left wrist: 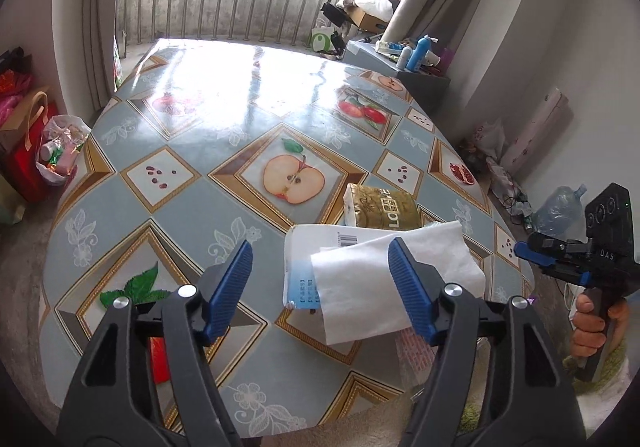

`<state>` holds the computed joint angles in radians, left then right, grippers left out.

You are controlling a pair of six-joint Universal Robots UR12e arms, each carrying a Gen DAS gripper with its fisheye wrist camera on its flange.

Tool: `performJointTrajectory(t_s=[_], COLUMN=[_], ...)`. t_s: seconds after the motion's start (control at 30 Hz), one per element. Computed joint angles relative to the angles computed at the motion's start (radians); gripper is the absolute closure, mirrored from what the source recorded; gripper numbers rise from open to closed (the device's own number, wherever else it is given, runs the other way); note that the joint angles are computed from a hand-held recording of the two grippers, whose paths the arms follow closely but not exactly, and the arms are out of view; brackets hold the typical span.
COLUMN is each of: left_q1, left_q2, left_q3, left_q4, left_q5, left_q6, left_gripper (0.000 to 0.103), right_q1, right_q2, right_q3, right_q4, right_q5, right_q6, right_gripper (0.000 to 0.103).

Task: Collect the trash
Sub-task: 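Grasp the white tissue on the box with the right tool, then grasp the clear plastic bag with the left tool while the right tool holds the white tissue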

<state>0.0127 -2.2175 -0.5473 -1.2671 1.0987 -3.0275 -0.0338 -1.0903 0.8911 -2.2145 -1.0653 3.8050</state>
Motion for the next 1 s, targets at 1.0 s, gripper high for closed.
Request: performJointTrajectory(t_s=[1.0], left_q1=[-0.002], left_q2=[0.006], left_q3=[-0.077], left_q4=[-0.038], left_q5=[-0.109], left_q6=[-0.022], left_gripper=[0.082], right_q1=[0.079], right_q2=[0.18], right_q3=[-0.35], right_q4=[0.285], right_q5=[-0.141], right_q6=[-0.199], right_gripper=[0.072])
